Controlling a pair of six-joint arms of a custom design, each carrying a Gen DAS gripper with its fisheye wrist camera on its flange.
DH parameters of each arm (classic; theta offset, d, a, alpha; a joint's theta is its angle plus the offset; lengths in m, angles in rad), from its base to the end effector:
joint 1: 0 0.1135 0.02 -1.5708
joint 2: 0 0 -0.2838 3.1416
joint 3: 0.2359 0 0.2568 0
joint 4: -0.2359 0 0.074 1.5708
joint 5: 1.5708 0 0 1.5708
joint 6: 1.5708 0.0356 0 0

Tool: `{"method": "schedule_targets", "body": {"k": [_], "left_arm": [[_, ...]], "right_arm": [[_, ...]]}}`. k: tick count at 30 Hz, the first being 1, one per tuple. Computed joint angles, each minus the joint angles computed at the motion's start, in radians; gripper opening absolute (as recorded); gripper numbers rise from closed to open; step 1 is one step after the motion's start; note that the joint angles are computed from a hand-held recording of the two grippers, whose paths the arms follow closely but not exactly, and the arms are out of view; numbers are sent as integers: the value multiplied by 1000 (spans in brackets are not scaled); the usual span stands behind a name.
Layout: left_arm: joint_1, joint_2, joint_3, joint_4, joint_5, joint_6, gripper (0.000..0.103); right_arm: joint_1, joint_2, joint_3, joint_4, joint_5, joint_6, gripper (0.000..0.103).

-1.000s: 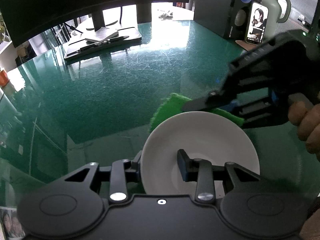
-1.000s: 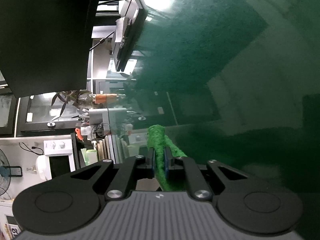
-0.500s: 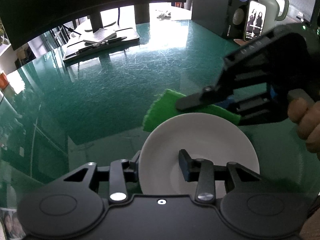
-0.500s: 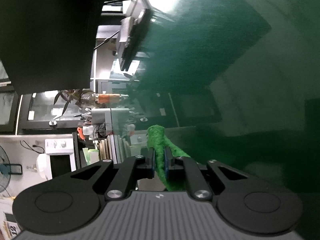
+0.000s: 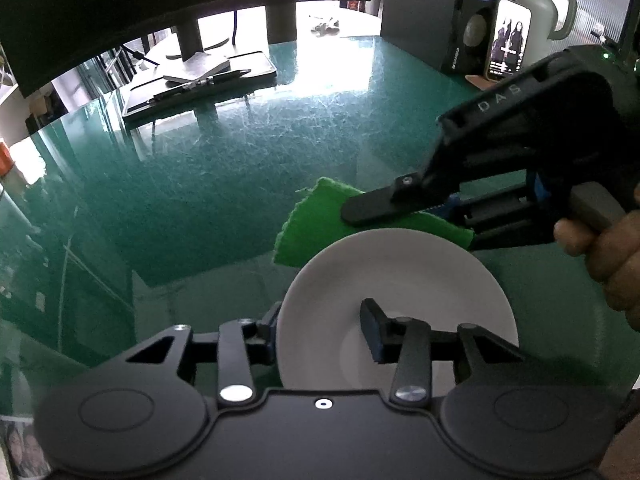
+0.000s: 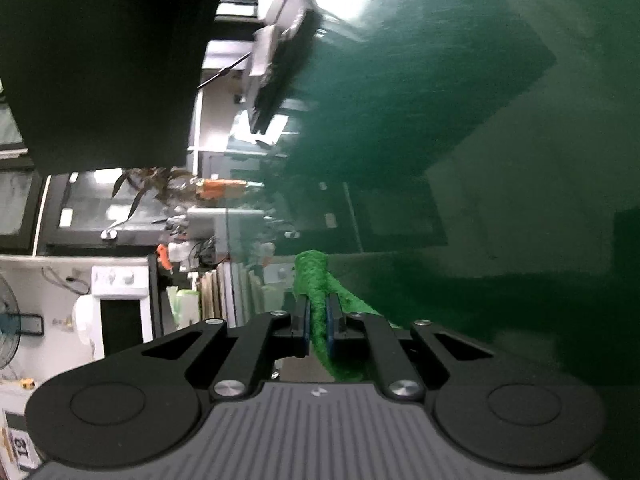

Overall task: Clean bowl
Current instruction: 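Rub the cloth along the bowl rim with the right gripper, then sweep the green cloth across the white bowl's rim with the right gripper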

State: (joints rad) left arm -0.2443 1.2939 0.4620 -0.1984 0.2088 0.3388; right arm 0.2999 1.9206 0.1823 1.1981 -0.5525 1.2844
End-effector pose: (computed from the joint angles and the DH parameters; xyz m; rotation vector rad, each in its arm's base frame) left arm 0.2029 -0.0582 0.1490 0.8143 2.4524 -0.2366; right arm 0.2087 0.0841 0.0703 0.7902 2.2842 1.4373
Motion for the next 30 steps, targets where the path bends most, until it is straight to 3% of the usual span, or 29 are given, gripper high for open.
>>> {"method": "schedule_targets", "body": {"k": [2, 6, 12, 17, 21, 28, 30], "left_arm": [[-2, -1, -2, 0, -2, -5, 56], [16, -5, -14, 8, 25, -7, 56], [0, -25, -21, 2, 22, -1, 47], [2, -25, -24, 5, 33, 1, 46], [6, -18, -22, 9, 39, -5, 46], [4, -12, -16, 5, 38, -3, 46], [6, -13, -19, 7, 39, -4, 47]], "right_arm": [[-16, 4, -19, 11, -17, -11, 7], [-52, 8, -63, 21, -48, -38, 6], [17, -1, 12, -41, 8, -36, 6], [-19, 18, -38, 36, -25, -51, 6], [-97, 118, -110, 197, -99, -41, 6], [-17, 97, -27, 134, -36, -6, 6], [-31, 112, -44, 173, -49, 7, 6]]}}
